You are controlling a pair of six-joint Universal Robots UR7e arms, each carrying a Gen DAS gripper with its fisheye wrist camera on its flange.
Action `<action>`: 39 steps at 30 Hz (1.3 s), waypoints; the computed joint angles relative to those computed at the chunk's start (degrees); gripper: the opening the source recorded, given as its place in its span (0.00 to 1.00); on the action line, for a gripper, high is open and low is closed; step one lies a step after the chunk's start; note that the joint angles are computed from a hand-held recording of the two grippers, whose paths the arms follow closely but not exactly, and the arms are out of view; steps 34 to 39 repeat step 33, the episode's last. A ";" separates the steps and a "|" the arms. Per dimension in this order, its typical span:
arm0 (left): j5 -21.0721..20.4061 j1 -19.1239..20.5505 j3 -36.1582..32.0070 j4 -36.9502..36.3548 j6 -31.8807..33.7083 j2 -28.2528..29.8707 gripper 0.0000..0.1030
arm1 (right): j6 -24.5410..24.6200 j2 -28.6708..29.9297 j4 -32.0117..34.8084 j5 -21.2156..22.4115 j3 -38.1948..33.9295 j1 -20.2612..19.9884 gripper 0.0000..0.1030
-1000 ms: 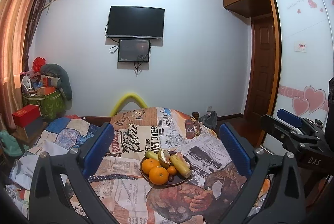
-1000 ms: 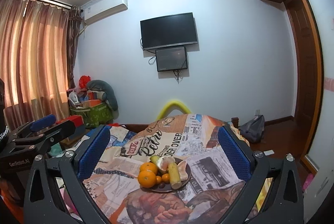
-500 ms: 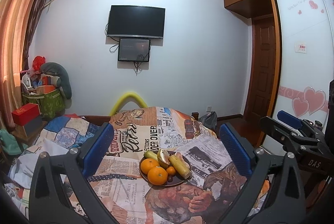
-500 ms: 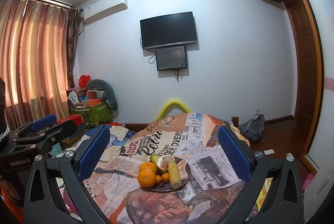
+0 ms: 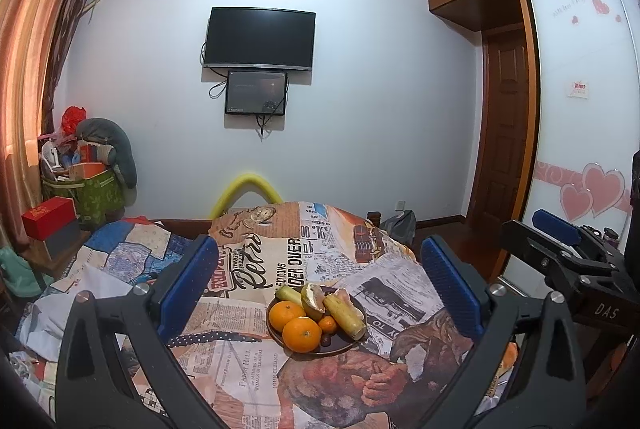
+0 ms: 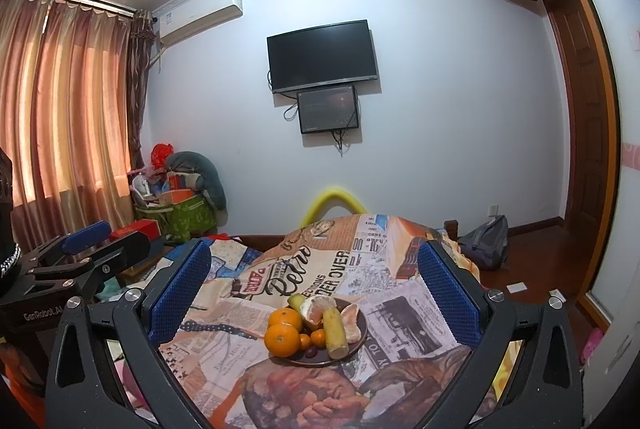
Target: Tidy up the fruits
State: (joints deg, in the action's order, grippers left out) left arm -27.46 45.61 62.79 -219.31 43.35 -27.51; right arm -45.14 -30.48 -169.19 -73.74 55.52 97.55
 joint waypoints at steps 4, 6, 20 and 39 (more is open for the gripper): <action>-0.04 0.02 0.13 0.27 -0.17 -0.07 1.00 | -0.07 -0.12 -0.06 0.00 0.28 -0.06 1.00; -0.17 0.06 0.30 0.80 -0.44 -0.21 1.00 | -0.06 -0.05 -0.09 -0.03 0.17 -0.04 1.00; -0.30 0.13 1.94 3.71 -3.56 -1.33 1.00 | -0.49 -0.02 -0.14 -0.32 0.21 -0.07 1.00; -0.19 0.29 0.71 3.67 -3.15 -0.70 1.00 | -0.77 0.29 0.40 -0.89 -0.37 -0.01 1.00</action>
